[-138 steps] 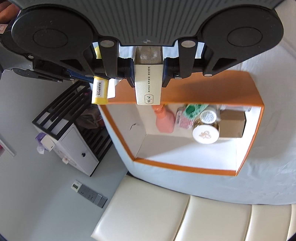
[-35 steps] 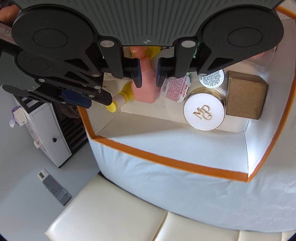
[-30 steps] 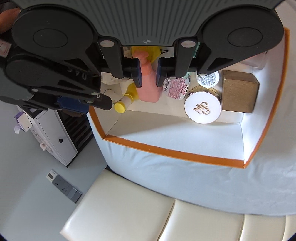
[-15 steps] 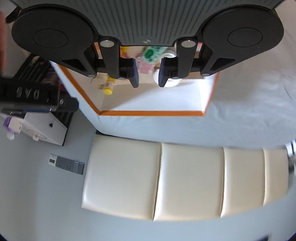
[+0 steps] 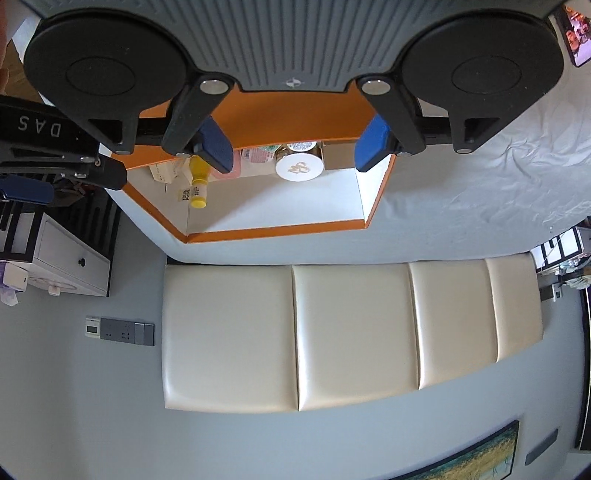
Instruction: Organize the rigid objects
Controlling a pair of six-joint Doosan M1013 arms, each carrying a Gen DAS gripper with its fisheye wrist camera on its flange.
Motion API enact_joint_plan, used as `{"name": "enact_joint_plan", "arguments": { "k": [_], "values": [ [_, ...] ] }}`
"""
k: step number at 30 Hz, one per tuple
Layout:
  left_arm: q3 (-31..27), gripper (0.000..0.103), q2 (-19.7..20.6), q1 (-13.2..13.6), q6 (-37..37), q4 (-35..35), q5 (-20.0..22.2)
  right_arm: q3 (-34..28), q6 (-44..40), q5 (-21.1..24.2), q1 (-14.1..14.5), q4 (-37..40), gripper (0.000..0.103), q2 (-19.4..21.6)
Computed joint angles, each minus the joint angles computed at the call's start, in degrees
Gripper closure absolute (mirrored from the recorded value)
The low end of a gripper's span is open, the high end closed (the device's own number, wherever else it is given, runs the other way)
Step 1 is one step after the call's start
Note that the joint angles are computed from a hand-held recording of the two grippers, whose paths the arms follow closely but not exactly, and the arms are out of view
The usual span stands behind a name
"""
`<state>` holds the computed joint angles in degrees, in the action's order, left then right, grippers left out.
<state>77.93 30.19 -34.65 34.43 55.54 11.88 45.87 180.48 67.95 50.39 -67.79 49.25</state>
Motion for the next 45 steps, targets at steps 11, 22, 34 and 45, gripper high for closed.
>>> {"name": "enact_joint_plan", "arguments": {
  "k": [11,22,34,45],
  "values": [
    [-2.7,0.008,3.0,-0.3,9.0,-12.2,10.1,0.0,-0.7,-2.0,-1.7,9.3,0.014,0.3],
    [-3.5,0.008,3.3,0.2,20.3,-24.6,12.4,-1.4,-2.8,-0.9,-2.1,12.6,0.014,1.0],
    [-3.6,0.008,3.2,0.4,20.9,-25.7,12.4,-2.4,-4.0,0.5,-2.0,12.6,0.014,1.6],
    [-3.5,0.008,3.2,0.3,20.9,-25.6,12.7,-2.6,-4.2,0.6,-1.9,12.5,0.014,1.7]
  ]
}}
